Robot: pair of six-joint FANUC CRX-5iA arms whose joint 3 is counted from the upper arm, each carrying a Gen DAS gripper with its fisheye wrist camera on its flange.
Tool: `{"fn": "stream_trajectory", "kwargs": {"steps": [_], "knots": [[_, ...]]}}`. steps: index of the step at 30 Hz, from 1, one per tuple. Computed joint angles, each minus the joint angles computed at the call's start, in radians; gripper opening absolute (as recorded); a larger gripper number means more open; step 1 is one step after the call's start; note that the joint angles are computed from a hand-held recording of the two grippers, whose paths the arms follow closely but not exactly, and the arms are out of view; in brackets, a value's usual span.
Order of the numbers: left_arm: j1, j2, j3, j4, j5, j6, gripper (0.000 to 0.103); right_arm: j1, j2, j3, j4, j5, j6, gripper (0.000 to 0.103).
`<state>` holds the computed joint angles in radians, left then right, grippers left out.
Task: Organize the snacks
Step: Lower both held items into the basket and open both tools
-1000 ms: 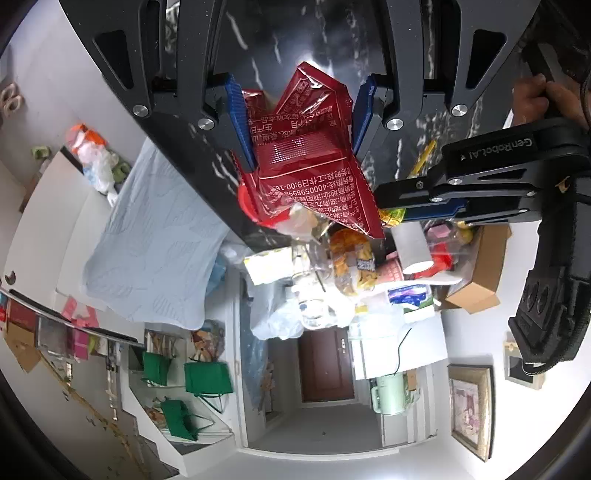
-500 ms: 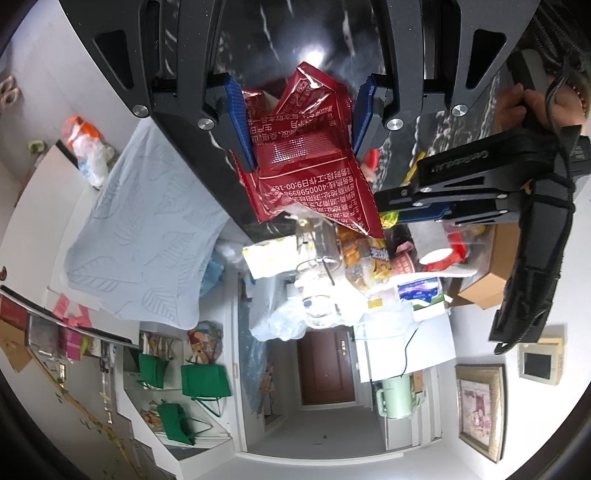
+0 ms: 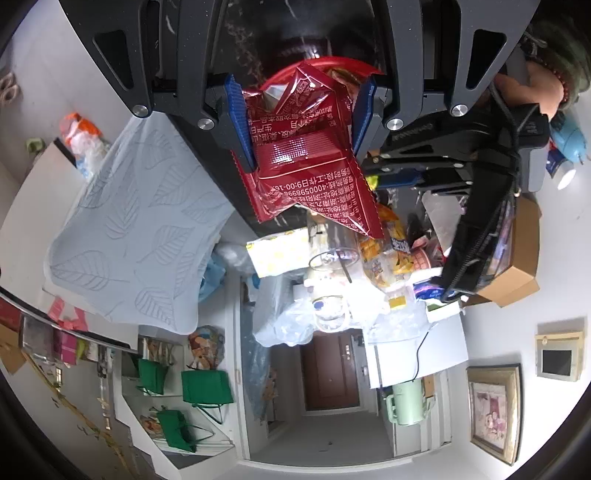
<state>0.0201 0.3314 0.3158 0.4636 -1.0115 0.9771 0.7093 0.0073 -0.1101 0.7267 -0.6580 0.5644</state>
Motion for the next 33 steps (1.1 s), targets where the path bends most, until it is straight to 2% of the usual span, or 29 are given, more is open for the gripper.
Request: {"fn": "stream_trajectory", "kwargs": {"steps": [4, 6, 9, 24, 33], "knots": [[-0.010, 0.031, 0.051, -0.059, -0.046, 0.051, 0.029, -0.005, 0.008, 0.012, -0.031, 0.003, 0.026, 0.047], [-0.002, 0.030, 0.039, -0.028, -0.058, 0.043, 0.042, -0.005, 0.008, 0.013, -0.042, 0.004, 0.032, 0.047], [0.000, 0.023, 0.028, -0.012, -0.070, 0.039, 0.049, -0.005, 0.008, 0.015, -0.049, -0.001, 0.037, 0.047], [0.025, -0.099, -0.072, -0.010, 0.016, 0.010, 0.050, 0.003, -0.012, -0.011, -0.007, 0.008, -0.013, 0.047], [0.049, -0.137, -0.095, -0.006, 0.050, 0.009, 0.050, 0.010, 0.010, 0.004, 0.036, 0.002, -0.013, 0.047]]}}
